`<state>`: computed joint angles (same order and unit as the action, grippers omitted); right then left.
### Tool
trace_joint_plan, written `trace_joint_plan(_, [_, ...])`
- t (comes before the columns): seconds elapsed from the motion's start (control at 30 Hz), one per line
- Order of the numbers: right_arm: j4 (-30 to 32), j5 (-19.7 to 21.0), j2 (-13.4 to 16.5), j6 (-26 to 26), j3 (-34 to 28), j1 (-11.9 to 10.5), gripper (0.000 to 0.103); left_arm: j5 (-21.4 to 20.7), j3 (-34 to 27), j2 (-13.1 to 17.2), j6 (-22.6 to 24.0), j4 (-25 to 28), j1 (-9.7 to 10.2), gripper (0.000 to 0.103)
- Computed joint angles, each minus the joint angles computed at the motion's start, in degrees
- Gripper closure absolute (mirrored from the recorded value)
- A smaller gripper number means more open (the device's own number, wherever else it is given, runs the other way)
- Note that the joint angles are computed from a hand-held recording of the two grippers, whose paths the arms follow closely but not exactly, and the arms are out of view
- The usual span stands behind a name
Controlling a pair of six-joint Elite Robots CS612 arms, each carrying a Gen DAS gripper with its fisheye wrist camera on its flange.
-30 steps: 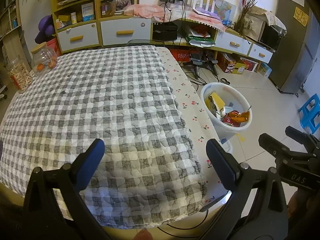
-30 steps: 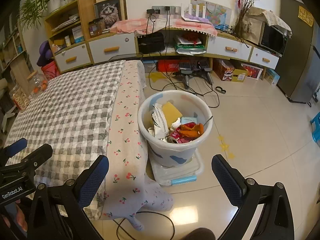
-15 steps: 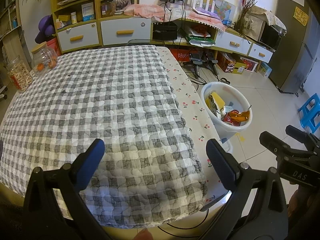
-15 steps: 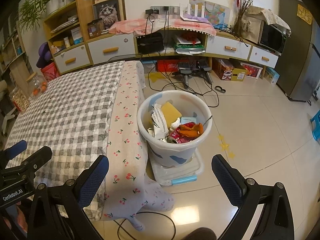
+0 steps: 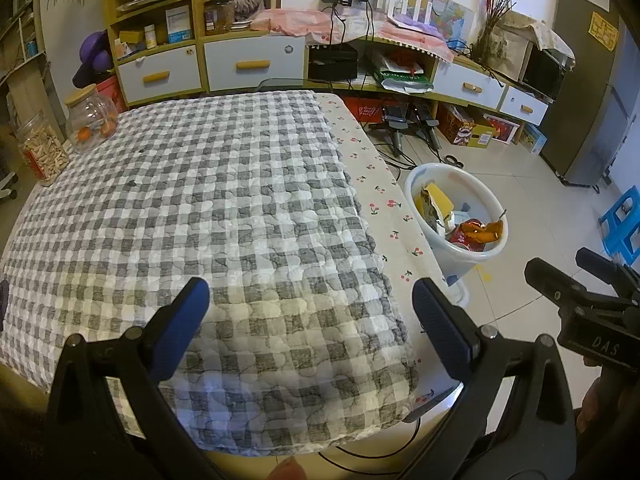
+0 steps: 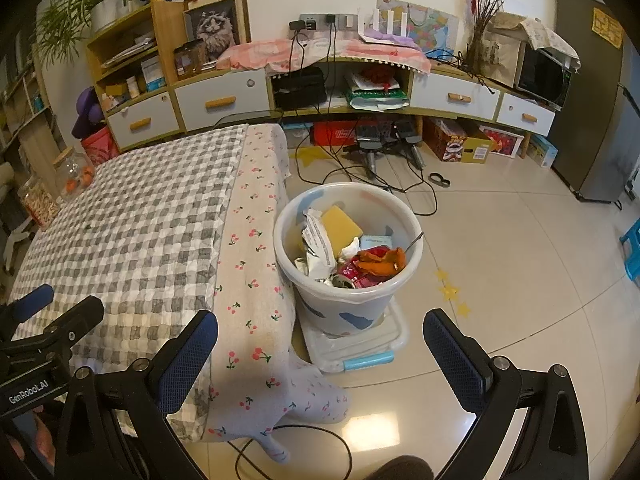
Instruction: Collect trash
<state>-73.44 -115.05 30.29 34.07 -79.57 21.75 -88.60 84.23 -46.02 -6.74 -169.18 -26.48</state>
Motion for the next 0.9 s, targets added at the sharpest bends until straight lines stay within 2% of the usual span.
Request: trace_joint_plan(0.9, [-0.2, -0.1, -0.2, 0.2, 0.3, 0.0, 0.0, 0.0, 0.2, -0.1, 0.5, 0.0, -0.14, 0.002])
